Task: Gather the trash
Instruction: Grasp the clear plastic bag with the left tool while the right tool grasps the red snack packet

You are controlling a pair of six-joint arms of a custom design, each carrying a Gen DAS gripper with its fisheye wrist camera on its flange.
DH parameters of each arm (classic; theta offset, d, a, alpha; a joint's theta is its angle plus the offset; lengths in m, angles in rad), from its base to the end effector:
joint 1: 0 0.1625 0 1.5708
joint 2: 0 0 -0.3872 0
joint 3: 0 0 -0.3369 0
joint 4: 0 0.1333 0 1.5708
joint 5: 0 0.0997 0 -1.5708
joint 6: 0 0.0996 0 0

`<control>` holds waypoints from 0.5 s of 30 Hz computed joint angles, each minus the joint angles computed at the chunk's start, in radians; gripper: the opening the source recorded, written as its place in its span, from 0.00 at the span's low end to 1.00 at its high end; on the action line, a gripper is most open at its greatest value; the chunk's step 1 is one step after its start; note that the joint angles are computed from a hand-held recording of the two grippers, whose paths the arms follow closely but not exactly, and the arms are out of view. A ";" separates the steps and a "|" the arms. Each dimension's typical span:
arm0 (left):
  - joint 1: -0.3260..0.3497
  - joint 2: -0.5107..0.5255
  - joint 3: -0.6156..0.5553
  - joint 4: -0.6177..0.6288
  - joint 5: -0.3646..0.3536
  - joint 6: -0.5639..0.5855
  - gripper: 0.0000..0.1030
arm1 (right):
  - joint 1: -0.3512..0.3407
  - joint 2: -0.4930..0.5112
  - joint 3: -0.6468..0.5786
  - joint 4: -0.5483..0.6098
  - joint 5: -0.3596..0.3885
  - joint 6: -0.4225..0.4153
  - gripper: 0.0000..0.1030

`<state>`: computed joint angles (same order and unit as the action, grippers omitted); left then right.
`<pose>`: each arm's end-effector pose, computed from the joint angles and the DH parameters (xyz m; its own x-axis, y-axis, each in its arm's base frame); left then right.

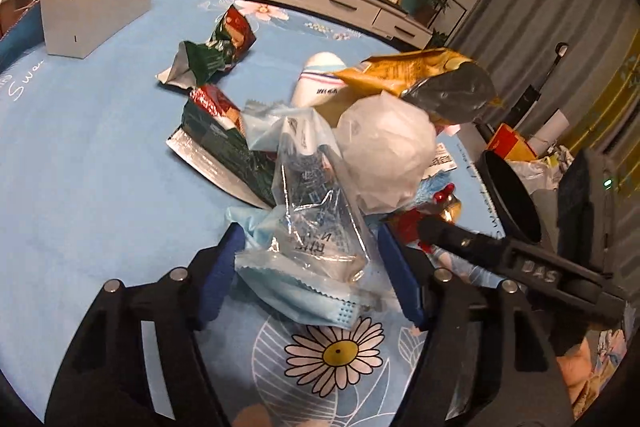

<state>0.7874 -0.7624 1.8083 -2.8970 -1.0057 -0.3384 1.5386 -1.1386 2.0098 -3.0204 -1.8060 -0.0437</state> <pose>-0.2685 -0.5341 0.0851 -0.8882 0.2371 -0.3936 0.4063 0.8053 -0.4318 0.0934 -0.5188 0.2297 -0.9681 0.1219 0.2188 -0.0154 0.8430 -0.5376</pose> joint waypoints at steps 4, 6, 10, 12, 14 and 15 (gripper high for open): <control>0.000 -0.009 0.018 -0.055 -0.019 0.014 0.67 | -0.019 -0.034 0.032 -0.009 0.019 -0.002 0.21; 0.005 -0.017 0.029 -0.089 -0.046 0.020 0.66 | -0.024 -0.049 0.047 -0.024 0.028 -0.008 0.15; 0.020 -0.029 0.035 -0.130 -0.097 0.032 0.65 | -0.029 -0.071 0.069 -0.041 0.027 -0.021 0.09; 0.036 -0.033 0.032 -0.135 -0.144 0.025 0.51 | -0.034 -0.086 0.082 -0.050 0.016 -0.024 0.09; 0.045 -0.031 0.028 -0.133 -0.168 0.023 0.49 | -0.035 -0.095 0.087 -0.049 0.009 -0.023 0.09; 0.048 -0.030 0.027 -0.135 -0.177 0.019 0.47 | -0.043 -0.108 0.094 -0.049 0.020 -0.018 0.09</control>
